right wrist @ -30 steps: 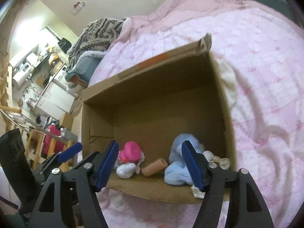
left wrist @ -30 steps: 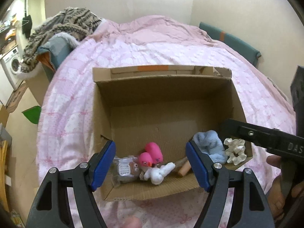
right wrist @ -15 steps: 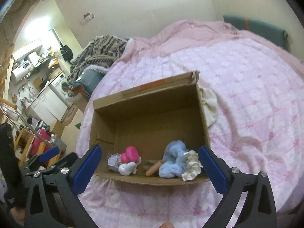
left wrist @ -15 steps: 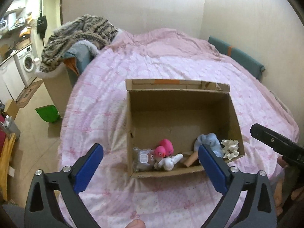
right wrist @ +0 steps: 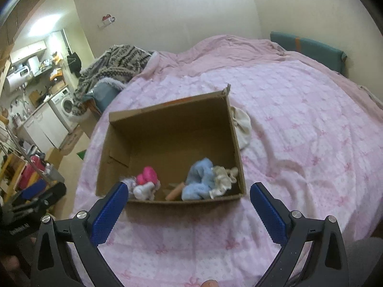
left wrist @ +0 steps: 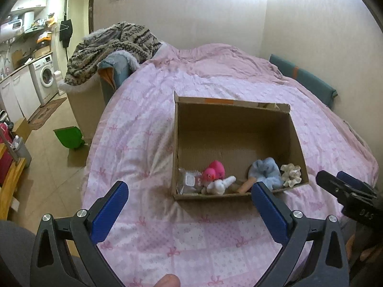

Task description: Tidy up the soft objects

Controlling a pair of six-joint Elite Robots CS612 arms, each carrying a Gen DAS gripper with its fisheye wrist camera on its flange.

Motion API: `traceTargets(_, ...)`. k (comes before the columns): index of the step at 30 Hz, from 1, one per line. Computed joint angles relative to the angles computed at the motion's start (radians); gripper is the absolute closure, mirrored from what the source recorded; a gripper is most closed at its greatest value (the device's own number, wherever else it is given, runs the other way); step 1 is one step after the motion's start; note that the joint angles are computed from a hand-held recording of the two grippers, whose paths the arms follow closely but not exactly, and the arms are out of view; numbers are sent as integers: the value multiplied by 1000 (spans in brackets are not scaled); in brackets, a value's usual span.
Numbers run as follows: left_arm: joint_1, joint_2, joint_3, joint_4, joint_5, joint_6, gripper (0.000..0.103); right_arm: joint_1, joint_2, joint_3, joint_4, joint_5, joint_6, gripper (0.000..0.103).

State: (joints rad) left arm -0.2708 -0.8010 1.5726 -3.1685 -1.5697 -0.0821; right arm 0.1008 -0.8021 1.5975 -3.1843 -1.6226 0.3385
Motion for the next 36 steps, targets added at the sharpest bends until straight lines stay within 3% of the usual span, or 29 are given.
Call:
traceTargets(16, 1, 4, -1, 13, -18, -22, 1, 23, 20, -18, 26, -63, -60, 0)
traceTargets(36, 2, 10, -6, 48, -21, -20, 1, 19, 17, -14, 17, -59, -52, 0)
